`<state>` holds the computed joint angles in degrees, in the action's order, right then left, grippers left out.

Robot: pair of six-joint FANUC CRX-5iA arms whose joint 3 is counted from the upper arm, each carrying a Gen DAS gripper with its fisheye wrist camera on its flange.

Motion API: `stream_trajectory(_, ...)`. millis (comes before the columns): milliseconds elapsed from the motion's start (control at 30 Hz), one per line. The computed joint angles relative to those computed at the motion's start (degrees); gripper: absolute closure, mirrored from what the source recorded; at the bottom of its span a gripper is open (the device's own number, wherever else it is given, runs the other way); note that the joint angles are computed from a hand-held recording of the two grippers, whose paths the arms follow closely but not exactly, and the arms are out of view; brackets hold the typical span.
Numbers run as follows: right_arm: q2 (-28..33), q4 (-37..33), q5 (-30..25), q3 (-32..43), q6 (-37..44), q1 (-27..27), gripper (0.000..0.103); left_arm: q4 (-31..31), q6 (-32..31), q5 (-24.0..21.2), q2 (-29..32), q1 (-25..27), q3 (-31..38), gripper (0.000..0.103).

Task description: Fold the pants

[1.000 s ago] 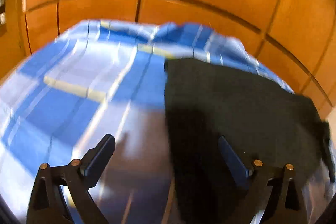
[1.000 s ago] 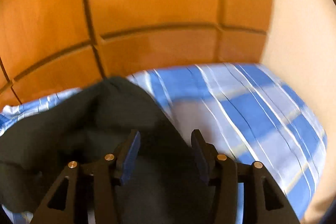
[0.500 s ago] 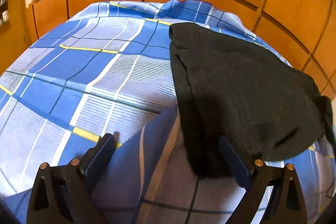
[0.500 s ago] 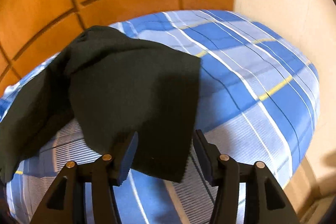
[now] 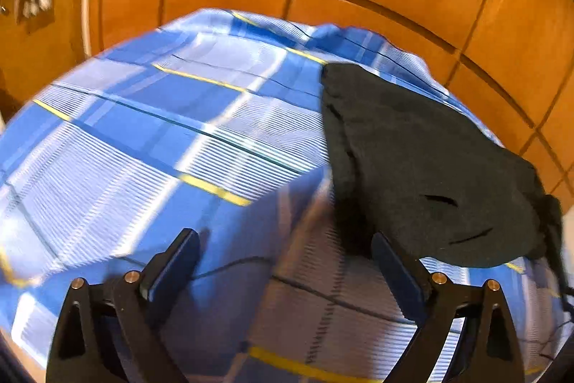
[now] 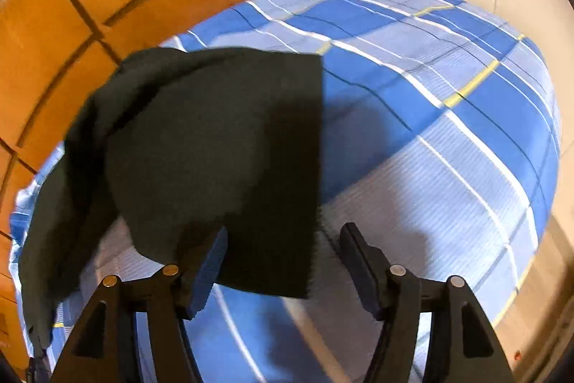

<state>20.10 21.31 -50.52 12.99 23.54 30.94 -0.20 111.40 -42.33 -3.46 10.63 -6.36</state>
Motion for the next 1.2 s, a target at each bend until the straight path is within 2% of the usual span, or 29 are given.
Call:
stream_trajectory(33,0.8,0.46,-1.03,0.94,0.36,0.18,0.064,-0.72,0.92,-0.6,0.84,-0.5,1.09,0.006)
stream_trajectory(100,2.33,-0.14,-3.45,3.44,1.75,-0.19,0.082,-1.39,3.18,-2.29,2.67,-1.09,3.41,0.006)
stream_trajectory(133,1.89,-1.23,-1.97,3.13,2.02,-0.87,0.089,-0.79,3.88,-2.29,3.34,-1.06,3.86,0.006)
stream_trajectory(167,1.43,-1.39,-1.28,2.74,1.62,-1.36,0.092,-0.33,4.44,-2.77,4.24,-1.11,4.62,0.006)
stream_trajectory(233,0.1,1.43,-0.52,1.14,-1.2,-2.28,0.094,-3.59,7.2,-6.79,6.05,-2.52,8.15,0.008)
stream_trajectory(267,-0.92,4.54,0.28,-0.49,-3.94,-2.68,0.094,-3.23,7.49,-5.81,5.27,-2.67,7.33,0.011)
stream_trajectory(300,-1.79,7.55,0.8,-1.89,-6.48,-3.08,0.1,-1.75,6.97,-4.33,4.31,-2.39,5.9,0.011)
stream_trajectory(367,-3.56,13.5,1.48,-4.36,-11.68,-4.41,0.1,1.96,5.23,-1.55,2.34,-1.65,3.03,0.011)
stream_trajectory(433,-3.98,16.85,-0.27,-4.53,-13.94,-5.71,0.1,4.22,3.73,1.52,0.73,-1.22,1.08,0.009)
stream_trajectory(533,-4.54,14.89,2.63,-4.88,-12.9,-7.7,0.1,4.15,3.51,3.76,1.28,-1.24,2.26,0.003)
stream_trajectory(600,-3.7,12.66,1.77,-3.58,-11.14,-8.02,0.1,2.58,4.35,4.44,3.12,-1.78,4.77,0.0)
stream_trajectory(667,-3.3,11.2,1.32,-3.2,-9.96,-7.55,0.1,5.79,0.58,6.41,5.26,-1.67,5.5,0.0)
stream_trajectory(767,-2.66,8.68,1.09,-2.15,-8.22,-7.86,0.1,16.74,-9.35,0.14,13.43,-1.04,10.58,0.0)
stream_trajectory(800,-2.4,6.86,0.55,-1.11,-6.98,-8.38,0.1,17.83,-9.7,-1.61,15.25,-1.14,12.12,0.0)
stream_trajectory(867,-1.31,3.1,-0.31,2.21,-4.73,-9.64,0.1,13.36,-6.25,-1.61,16.91,-2.41,14.86,0.0)
stream_trajectory(933,-0.57,1.02,-0.73,5.64,-2.71,-10.64,0.1,13.66,-6.76,0.75,17.7,-2.97,15.19,0.0)
stream_trajectory(1000,0.83,0.28,-1.78,10.49,0.91,-11.12,0.1,10.71,-4.23,-3.49,19.77,-3.42,19.46,0.001)
stream_trajectory(1033,1.85,0.44,-2.64,13.07,2.99,-11.17,0.1,10.72,-4.19,-4.37,20.04,-3.27,20.27,0.002)
stream_trajectory(1100,3.13,2.61,-4.02,16.87,6.07,-10.73,0.1,10.7,-3.93,-0.97,17.94,-2.84,17.82,0.004)
stream_trajectory(1200,4.33,6.17,-6.21,20.59,8.61,-10.19,0.1,3.01,0.57,-1.72,15.88,-3.02,18.31,0.001)
